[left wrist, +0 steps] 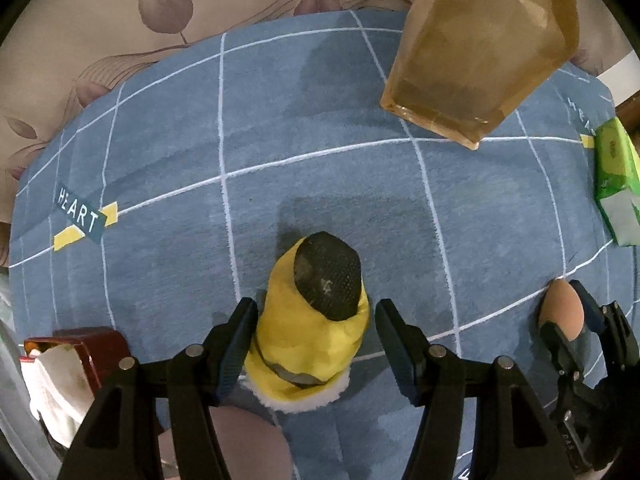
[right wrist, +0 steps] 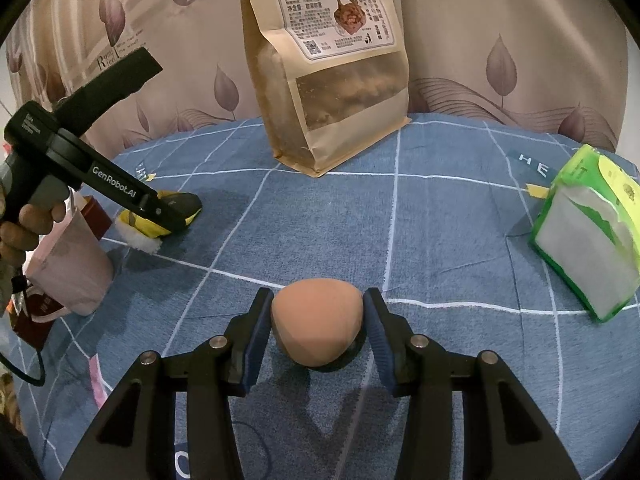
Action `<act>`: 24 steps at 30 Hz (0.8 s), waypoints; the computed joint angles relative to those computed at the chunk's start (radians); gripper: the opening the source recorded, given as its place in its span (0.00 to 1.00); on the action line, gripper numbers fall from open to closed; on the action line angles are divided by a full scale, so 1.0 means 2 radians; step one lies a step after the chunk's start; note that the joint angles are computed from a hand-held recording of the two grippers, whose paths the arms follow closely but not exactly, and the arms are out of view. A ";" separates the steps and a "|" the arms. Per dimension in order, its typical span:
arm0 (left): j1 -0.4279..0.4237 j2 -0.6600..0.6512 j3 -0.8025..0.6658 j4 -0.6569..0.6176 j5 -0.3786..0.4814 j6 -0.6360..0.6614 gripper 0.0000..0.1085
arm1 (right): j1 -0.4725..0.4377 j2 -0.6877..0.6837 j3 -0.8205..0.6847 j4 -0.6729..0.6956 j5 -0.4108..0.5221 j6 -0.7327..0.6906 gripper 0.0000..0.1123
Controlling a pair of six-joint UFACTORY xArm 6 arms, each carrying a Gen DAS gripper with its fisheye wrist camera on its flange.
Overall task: Organize soft objects
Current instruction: 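Grasp the yellow bee plush with the left gripper while the right holds the sponge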
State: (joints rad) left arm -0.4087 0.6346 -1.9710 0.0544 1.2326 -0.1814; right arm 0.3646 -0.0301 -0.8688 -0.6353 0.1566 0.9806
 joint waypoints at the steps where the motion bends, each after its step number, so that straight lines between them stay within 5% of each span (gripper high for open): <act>1: 0.002 -0.003 0.006 -0.001 -0.009 0.000 0.48 | 0.000 0.000 0.000 0.003 -0.001 -0.002 0.38; 10: 0.005 -0.035 0.051 -0.006 -0.056 -0.009 0.32 | 0.003 0.001 0.001 0.034 0.000 -0.029 0.39; 24: -0.005 -0.107 0.121 -0.001 -0.115 -0.021 0.30 | 0.005 0.007 -0.004 0.040 0.006 -0.039 0.39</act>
State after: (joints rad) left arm -0.4193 0.4200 -1.7288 0.0517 1.0020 -0.2240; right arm 0.3747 -0.0161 -0.8762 -0.5554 0.1676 0.9031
